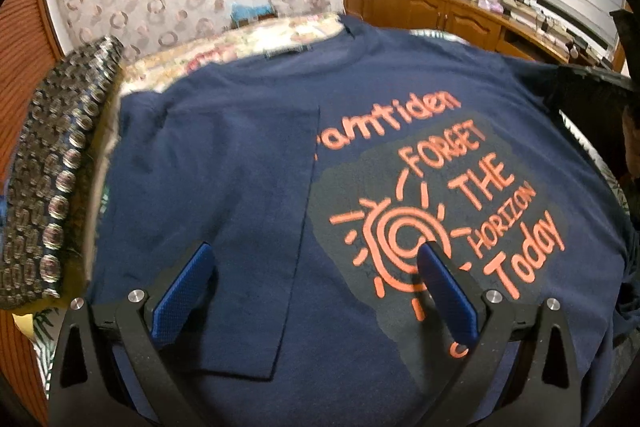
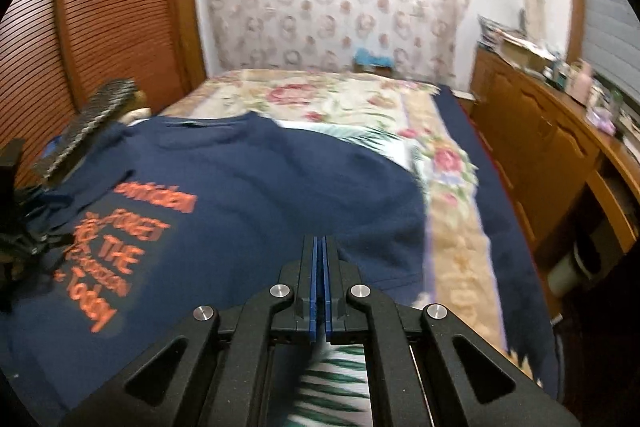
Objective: Fold small clothes
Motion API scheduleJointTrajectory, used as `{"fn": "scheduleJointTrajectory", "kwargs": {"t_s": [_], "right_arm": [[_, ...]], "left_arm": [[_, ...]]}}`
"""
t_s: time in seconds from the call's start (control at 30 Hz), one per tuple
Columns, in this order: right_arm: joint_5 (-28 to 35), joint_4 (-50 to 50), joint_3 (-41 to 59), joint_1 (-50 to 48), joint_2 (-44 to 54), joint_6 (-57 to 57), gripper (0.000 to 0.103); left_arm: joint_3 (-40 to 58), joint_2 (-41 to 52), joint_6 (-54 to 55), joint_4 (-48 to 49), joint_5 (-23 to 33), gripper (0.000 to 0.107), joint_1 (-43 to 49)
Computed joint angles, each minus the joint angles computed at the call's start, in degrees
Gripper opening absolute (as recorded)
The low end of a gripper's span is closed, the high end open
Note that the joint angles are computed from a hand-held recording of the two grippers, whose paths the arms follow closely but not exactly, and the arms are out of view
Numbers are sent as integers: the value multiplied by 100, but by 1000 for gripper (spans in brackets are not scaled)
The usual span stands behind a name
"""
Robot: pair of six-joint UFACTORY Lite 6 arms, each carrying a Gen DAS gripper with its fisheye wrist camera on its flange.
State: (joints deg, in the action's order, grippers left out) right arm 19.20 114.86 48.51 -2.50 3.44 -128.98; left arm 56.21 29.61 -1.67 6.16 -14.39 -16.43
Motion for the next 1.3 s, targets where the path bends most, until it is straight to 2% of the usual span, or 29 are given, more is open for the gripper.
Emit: {"fn": "scheduleJointTrajectory", "kwargs": {"t_s": [0.13, 0.23, 0.43, 0.63, 0.73, 0.83, 0.93, 1.0, 1.1, 1.3], "right_arm": [[174, -26, -246, 224, 23, -101, 2], [158, 236, -360, 374, 235, -491, 2], [208, 214, -91, 247, 915, -612, 2], [213, 524, -139, 219, 953, -900, 3], [85, 941, -287, 367, 766, -1179, 9], [-241, 987, -481, 649, 247, -921, 24], [-447, 1478, -611, 804, -69, -1230, 38], [-440, 1726, -733, 794, -247, -1425, 51], [-453, 2097, -812, 656, -392, -1713, 57], [-446, 3339, -483, 310, 186, -2635, 57]], "left_arm": [[-471, -491, -15, -141, -491, 102, 1], [-679, -759, -228, -43, -651, 102, 13], [-946, -1117, -376, 86, -817, 102, -9], [-1098, -1399, -584, 117, -860, 102, -80], [-1158, -1476, -516, 10, -883, 102, -112], [-1236, -1550, -465, -71, -896, 102, -132], [-1280, -1586, -526, -65, -921, 102, -149], [-1303, -1602, -627, 13, -942, 102, -153], [-1360, -1631, -654, 24, -991, 102, -188], [-1397, -1626, -569, -121, -1013, 102, -336]]}}
